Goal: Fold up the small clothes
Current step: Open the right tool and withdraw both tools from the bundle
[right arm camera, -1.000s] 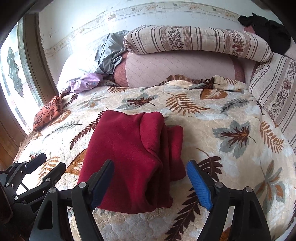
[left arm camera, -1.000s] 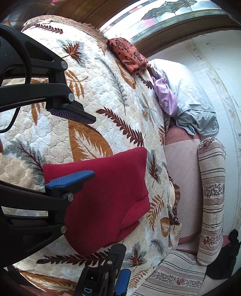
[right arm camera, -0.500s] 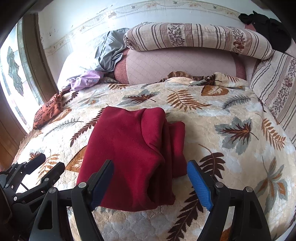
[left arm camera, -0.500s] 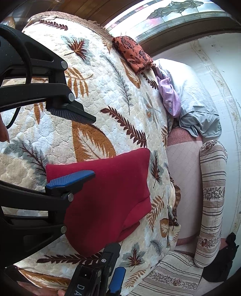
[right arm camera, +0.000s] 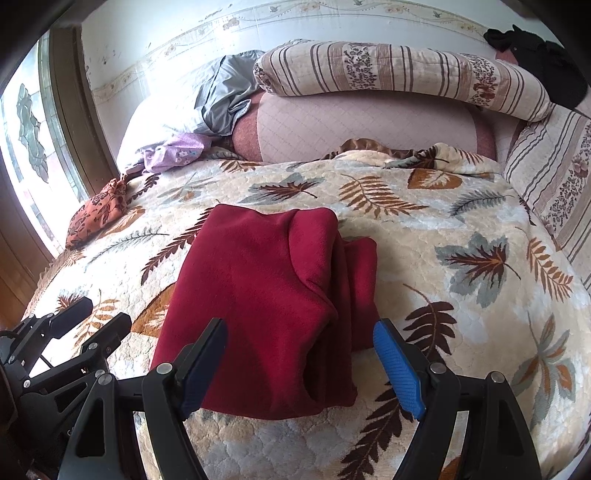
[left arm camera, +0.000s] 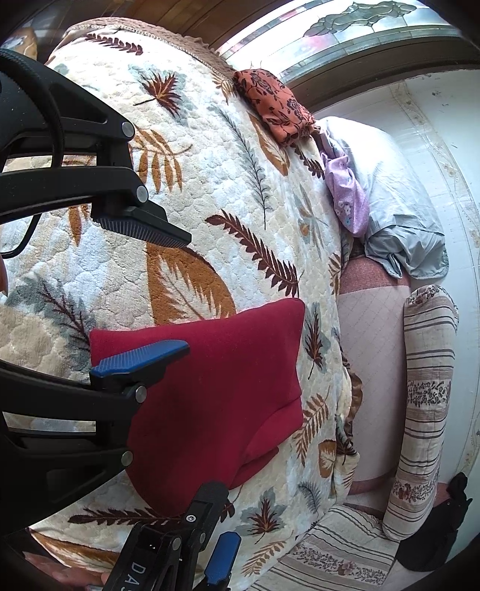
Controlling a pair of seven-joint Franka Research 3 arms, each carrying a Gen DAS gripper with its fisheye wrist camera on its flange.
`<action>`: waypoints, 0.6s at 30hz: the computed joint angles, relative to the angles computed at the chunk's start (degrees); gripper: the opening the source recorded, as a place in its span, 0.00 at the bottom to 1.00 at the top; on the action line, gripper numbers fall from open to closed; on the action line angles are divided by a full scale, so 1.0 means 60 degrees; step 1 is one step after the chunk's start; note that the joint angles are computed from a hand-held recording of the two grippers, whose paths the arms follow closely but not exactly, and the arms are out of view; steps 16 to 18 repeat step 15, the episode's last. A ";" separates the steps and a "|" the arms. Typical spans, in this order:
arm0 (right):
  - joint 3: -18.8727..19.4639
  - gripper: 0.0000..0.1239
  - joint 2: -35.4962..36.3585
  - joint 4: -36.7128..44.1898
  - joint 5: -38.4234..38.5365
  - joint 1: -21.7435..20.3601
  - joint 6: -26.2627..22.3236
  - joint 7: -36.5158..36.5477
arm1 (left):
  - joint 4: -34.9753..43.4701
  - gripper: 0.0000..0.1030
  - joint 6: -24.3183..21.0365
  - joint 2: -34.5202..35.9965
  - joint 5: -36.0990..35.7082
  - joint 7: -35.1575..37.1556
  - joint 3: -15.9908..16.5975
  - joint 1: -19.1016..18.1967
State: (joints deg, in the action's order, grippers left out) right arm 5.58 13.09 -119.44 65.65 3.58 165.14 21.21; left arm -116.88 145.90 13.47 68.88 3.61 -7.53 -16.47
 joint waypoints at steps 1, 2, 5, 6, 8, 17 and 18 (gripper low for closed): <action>0.0005 0.64 0.0001 -0.0001 0.0010 -0.0002 -0.0007 -0.0008 | -0.0003 0.51 0.0011 0.0001 0.0002 -0.0037 0.0005 0.0002; 0.0005 0.64 0.0009 0.0001 -0.0005 0.0006 -0.0007 0.0006 | 0.0001 0.51 0.0008 0.0005 0.0006 -0.0056 0.0008 0.0001; -0.0009 0.64 0.0049 0.0022 -0.0115 0.0020 -0.0018 0.0110 | -0.0013 0.51 0.0095 0.0004 0.0039 -0.0068 0.0026 0.0029; -0.0006 0.64 0.0058 0.0022 -0.0139 0.0019 -0.0025 0.0140 | -0.0011 0.51 0.0112 0.0009 0.0056 -0.0086 0.0031 0.0032; 0.0001 0.64 0.0076 0.0022 -0.0199 0.0021 -0.0035 0.0202 | -0.0012 0.51 0.0154 0.0015 0.0141 -0.0173 0.0051 0.0037; 0.0067 0.64 0.0122 0.0028 -0.0220 0.0007 0.0012 0.0151 | -0.0090 0.51 0.0618 0.0013 0.0120 -0.0390 0.0134 0.0202; 0.0067 0.64 0.0122 0.0028 -0.0220 0.0007 0.0012 0.0151 | -0.0090 0.51 0.0618 0.0013 0.0120 -0.0390 0.0134 0.0202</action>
